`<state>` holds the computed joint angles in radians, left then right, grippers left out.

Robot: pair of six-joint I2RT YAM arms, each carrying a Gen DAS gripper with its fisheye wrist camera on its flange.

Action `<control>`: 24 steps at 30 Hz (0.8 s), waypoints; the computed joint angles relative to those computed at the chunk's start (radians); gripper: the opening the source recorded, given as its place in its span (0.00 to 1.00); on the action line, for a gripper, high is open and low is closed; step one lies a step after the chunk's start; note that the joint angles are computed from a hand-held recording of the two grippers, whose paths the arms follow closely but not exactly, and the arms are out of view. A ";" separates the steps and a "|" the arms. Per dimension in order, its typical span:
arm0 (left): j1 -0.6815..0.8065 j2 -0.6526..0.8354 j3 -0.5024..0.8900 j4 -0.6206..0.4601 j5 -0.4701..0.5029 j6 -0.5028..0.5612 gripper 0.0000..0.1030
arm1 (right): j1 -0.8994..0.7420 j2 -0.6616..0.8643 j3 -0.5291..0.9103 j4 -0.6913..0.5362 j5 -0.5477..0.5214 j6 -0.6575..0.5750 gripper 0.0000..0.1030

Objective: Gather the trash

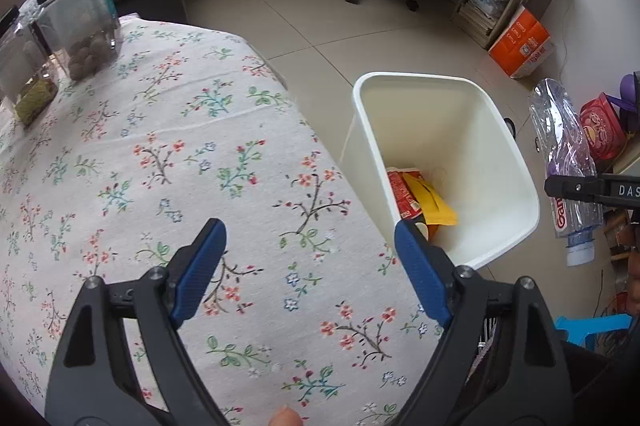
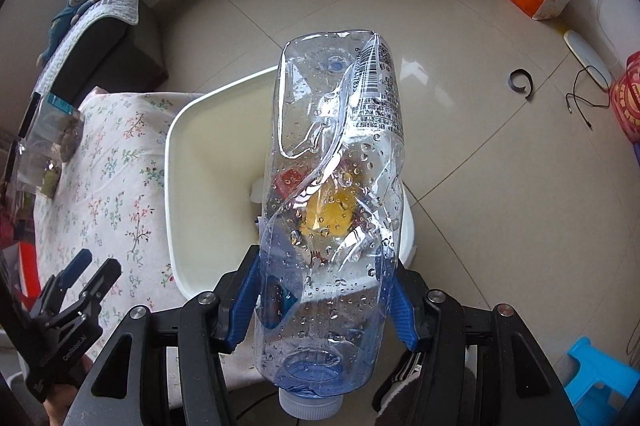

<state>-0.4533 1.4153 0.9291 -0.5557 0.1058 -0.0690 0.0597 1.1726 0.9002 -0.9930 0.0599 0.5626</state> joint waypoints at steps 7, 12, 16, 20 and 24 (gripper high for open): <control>0.053 -0.081 -0.031 -0.075 -0.029 0.033 0.99 | 0.018 0.031 0.025 0.059 0.014 0.042 0.74; 0.108 -0.150 -0.036 -0.136 -0.033 0.083 0.99 | 0.043 0.007 0.057 0.049 0.054 0.075 0.78; 0.173 -0.214 -0.048 -0.190 -0.046 0.146 0.99 | 0.085 -0.010 0.069 0.024 0.068 0.110 0.78; 0.270 -0.268 -0.055 -0.252 -0.020 0.204 0.99 | 0.153 -0.029 0.080 -0.012 0.097 0.156 0.78; 0.363 -0.340 -0.070 -0.306 -0.004 0.251 0.99 | 0.270 -0.037 0.103 -0.061 0.159 0.217 0.78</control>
